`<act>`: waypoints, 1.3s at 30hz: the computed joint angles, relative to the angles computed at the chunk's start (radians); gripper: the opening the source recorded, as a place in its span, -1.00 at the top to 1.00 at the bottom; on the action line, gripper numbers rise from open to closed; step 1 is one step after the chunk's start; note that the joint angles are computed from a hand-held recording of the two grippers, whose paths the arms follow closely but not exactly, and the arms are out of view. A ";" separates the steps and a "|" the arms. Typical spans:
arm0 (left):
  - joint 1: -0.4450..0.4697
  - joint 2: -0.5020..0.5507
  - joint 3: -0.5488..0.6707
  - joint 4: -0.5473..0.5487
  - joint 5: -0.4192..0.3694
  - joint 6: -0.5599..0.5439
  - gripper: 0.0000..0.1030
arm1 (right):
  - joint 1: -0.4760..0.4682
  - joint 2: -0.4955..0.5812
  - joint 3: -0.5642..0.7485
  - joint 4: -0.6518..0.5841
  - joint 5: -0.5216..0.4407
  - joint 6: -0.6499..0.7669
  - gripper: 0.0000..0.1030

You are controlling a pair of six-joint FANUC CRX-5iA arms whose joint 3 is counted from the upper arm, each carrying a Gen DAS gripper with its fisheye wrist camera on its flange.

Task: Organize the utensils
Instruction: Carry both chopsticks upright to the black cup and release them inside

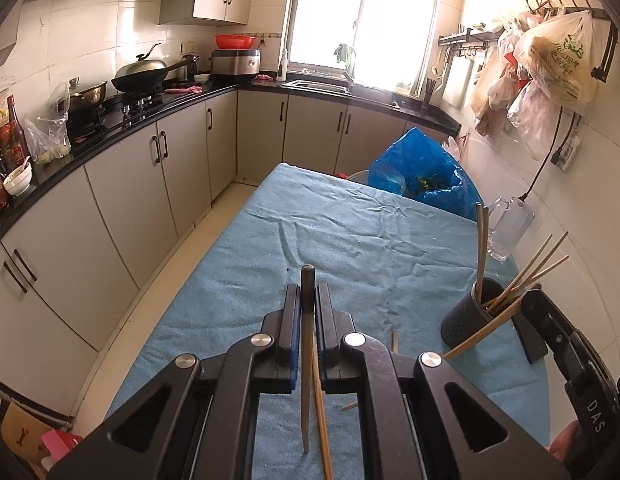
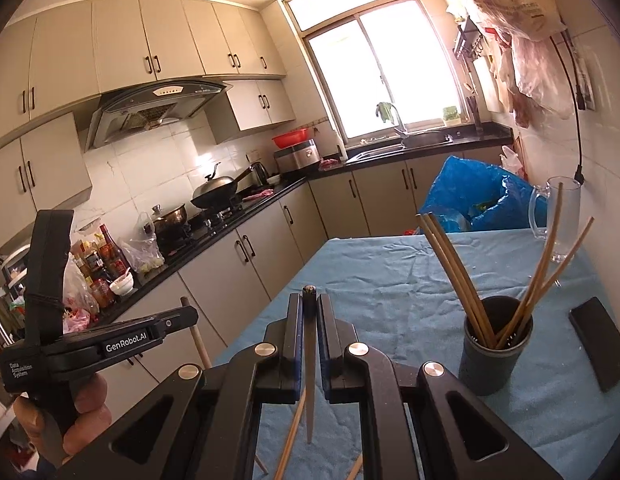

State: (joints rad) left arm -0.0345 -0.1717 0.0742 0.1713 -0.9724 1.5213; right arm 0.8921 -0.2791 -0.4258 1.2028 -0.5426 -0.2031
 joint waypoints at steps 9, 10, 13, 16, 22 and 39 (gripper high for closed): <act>0.019 -0.033 -0.018 0.026 -0.029 -0.010 0.87 | 0.036 -0.045 -0.029 0.000 -0.062 -0.029 0.85; 0.015 -0.036 -0.016 0.017 -0.032 -0.006 0.87 | 0.037 -0.051 -0.033 -0.001 -0.061 -0.032 0.85; 0.013 -0.045 -0.018 0.008 -0.037 -0.005 0.87 | 0.045 -0.065 -0.042 -0.001 -0.079 -0.044 0.85; 0.022 -0.056 -0.027 0.025 -0.042 -0.019 0.87 | 0.056 -0.075 -0.045 -0.014 -0.094 -0.043 0.85; 0.041 -0.075 -0.041 0.070 -0.049 -0.056 0.87 | 0.085 -0.092 -0.048 -0.008 -0.144 -0.046 0.85; 0.024 0.014 0.124 0.154 -0.099 -0.114 0.87 | 0.037 -0.203 -0.054 -0.018 -0.269 -0.014 0.85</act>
